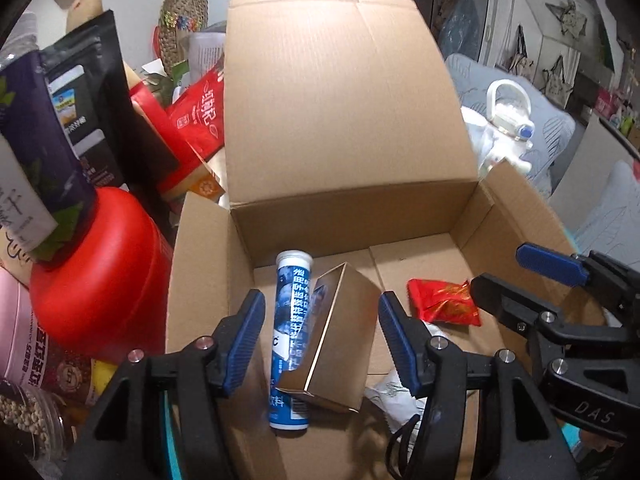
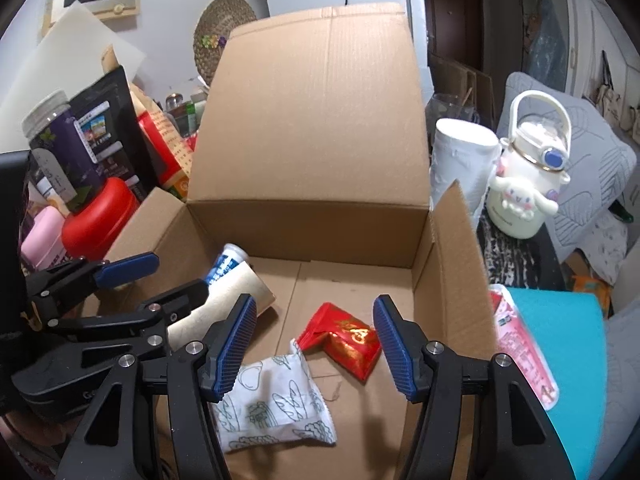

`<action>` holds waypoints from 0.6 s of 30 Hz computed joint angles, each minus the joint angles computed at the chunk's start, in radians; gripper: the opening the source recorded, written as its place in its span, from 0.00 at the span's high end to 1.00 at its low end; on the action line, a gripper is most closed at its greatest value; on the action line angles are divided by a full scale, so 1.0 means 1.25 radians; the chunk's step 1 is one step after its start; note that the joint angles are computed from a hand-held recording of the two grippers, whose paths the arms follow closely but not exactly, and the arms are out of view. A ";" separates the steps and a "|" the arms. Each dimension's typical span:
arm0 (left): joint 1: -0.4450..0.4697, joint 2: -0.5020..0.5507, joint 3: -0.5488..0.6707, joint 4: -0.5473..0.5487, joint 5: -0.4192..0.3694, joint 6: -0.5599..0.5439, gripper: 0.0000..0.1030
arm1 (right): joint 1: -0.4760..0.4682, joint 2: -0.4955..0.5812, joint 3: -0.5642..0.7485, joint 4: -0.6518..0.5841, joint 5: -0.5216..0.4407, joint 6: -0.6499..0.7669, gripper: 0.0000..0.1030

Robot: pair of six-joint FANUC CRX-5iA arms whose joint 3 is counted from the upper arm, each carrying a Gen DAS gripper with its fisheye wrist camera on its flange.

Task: Organize snacks
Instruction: 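Lower the gold box and red packet into the cardboard box and release both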

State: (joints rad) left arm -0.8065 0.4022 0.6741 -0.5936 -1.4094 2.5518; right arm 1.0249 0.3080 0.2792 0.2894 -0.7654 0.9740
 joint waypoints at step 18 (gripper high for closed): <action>-0.107 -0.004 0.127 -0.148 -0.122 0.007 0.43 | 0.046 -0.121 -0.092 0.149 0.034 -0.096 0.41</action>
State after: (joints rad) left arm -0.9402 0.3970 0.8333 -0.7785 -1.5623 2.5612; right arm 1.0826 0.1568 0.1643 0.4758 -0.7224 0.8543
